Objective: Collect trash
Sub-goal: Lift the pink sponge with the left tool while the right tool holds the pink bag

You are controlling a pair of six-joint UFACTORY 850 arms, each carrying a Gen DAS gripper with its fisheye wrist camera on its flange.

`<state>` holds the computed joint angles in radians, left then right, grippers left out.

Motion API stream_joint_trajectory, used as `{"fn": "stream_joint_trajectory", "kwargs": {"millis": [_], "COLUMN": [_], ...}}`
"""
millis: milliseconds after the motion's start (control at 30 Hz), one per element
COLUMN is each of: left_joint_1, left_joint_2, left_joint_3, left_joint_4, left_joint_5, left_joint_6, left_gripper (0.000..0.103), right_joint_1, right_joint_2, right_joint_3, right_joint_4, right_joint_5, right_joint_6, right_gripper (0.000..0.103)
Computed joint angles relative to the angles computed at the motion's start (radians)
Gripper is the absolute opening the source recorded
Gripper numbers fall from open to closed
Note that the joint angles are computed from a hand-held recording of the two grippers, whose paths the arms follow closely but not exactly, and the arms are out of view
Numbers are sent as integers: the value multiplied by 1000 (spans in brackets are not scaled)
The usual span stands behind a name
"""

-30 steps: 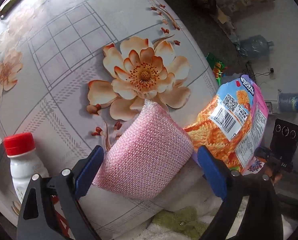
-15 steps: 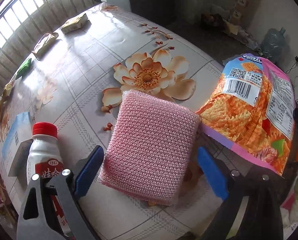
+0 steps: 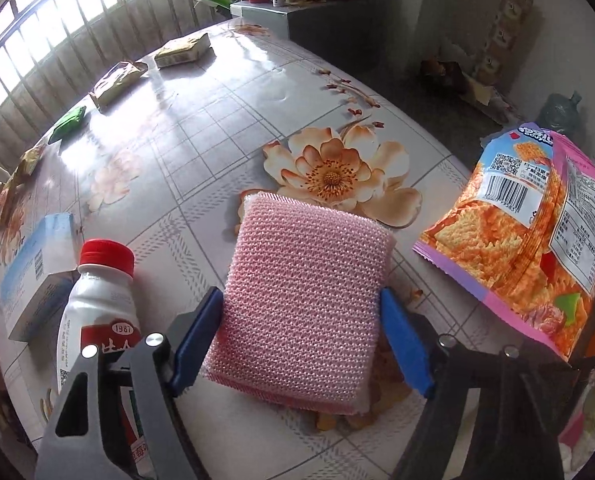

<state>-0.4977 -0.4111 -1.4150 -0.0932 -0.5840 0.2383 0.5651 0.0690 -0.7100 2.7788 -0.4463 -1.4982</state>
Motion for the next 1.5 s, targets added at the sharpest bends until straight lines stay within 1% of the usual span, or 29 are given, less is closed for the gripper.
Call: {"fn": "stream_joint_trajectory", "kwargs": {"millis": [433,733,1033,1300,1500], "left_joint_1": [12,12,20,25,33], "left_joint_2": [45,80,85,90,100], "left_joint_3": [22,31,28,31,36], "left_joint_4": [-70,-129,-181,-190,-233], "left_joint_5": [51,92,103,106,117], "left_joint_6": [19,50,73,70,104], "left_gripper": [75,75,75,75,75], "right_joint_1": [8,16,20,17,21], "right_joint_2": [14,26,25,26,39], "right_joint_3": [26,39,49,48,57], "right_joint_4": [96,168,190,186,214], "right_joint_5": [-41,-45,-61,-59,-57], "right_joint_6": [-104,-168,-181,-176,-202], "right_gripper": [1,1,1,1,1]}}
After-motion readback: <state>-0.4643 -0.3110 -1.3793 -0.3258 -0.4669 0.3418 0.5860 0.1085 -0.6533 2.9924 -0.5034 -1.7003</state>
